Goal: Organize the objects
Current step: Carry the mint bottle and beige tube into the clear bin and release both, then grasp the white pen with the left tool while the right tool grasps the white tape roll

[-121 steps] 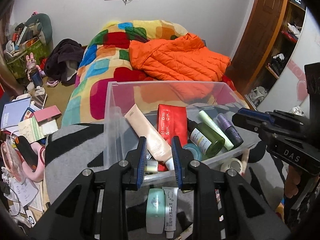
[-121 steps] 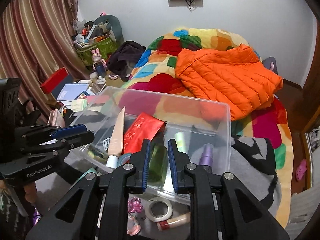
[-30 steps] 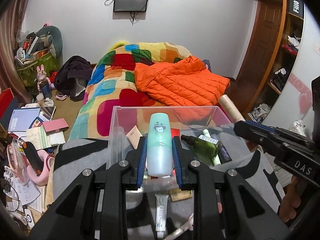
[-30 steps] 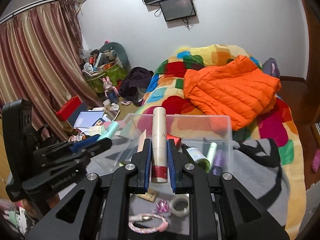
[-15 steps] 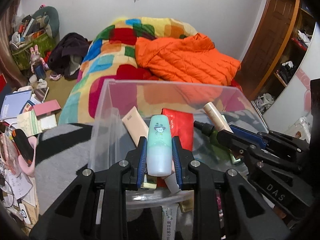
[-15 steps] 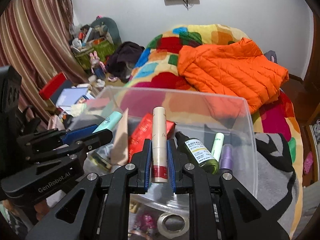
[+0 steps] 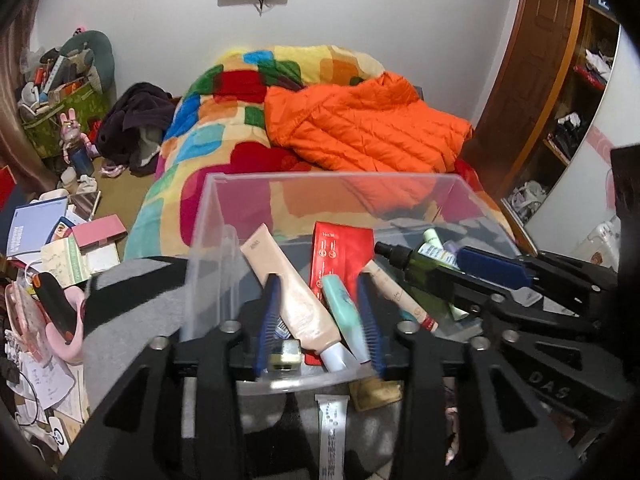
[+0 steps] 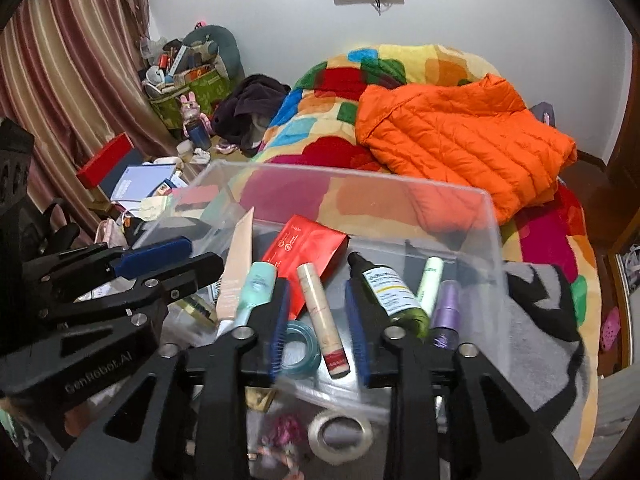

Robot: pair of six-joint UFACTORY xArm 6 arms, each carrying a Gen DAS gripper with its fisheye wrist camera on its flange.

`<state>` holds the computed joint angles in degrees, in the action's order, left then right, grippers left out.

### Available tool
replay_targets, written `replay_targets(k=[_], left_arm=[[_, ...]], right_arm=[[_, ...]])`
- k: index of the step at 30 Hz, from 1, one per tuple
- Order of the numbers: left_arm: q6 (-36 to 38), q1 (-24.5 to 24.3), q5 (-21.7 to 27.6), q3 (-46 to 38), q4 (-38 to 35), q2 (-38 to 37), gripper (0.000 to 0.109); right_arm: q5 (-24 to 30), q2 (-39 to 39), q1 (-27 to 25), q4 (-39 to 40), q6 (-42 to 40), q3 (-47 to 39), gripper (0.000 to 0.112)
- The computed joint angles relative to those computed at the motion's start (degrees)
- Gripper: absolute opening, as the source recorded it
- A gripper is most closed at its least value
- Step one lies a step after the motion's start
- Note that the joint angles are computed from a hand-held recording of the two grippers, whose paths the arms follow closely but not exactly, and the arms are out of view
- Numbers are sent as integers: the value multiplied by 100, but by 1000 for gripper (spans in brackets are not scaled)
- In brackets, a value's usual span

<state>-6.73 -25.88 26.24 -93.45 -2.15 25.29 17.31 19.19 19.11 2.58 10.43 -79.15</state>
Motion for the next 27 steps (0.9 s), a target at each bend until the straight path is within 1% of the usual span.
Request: replay_targets(k=[2,3,4,5,7,9,11,13,15,16,21,23,26,27], left_arm=[[-106,13,-192,269,130,-242,52],[-127,15,-266,386,167,-346,53],[-148,18,-347,543,200,-488,58],[-152,23,-396,668,208,-597,64],[-130,31,-479,940,177,-830,71],[-182,36,-553,1199,252,-1033,73],[-263,40,-595,1505,431,-1248,77],[-422,27,-612,1808,702,-1431,77],[-608,29,-617,2082,972,-1582,77],[-590,29,-598,2272,988,-1672,77],[-226,-56,-388,2926,694,-1937,77],[-149,-81,-354,3117,616,-1996,77],[-15,-119,-313,3309,412,-2021,77],[32,-130,-325,3366,316,-2028,74]], right_arm=[[-147,-276,-15,-158,78,307,36],[-209,-411,-27,-305,178,452,39],[-269,-551,-38,-484,308,602,41],[-329,-687,-55,-627,410,751,45],[-463,-966,-82,-878,629,1077,52],[-531,-1165,-95,-966,722,1318,55],[-530,-1319,-83,-893,700,1523,55],[-511,-1413,-52,-811,681,1705,55],[-489,-1449,-41,-887,767,1837,55],[-460,-1444,-18,-808,693,1890,55],[-223,-1221,80,-227,273,1909,55],[-150,-1088,89,-208,262,1838,55],[-79,-931,71,-411,421,1738,55],[-82,-867,59,-499,504,1693,55]])
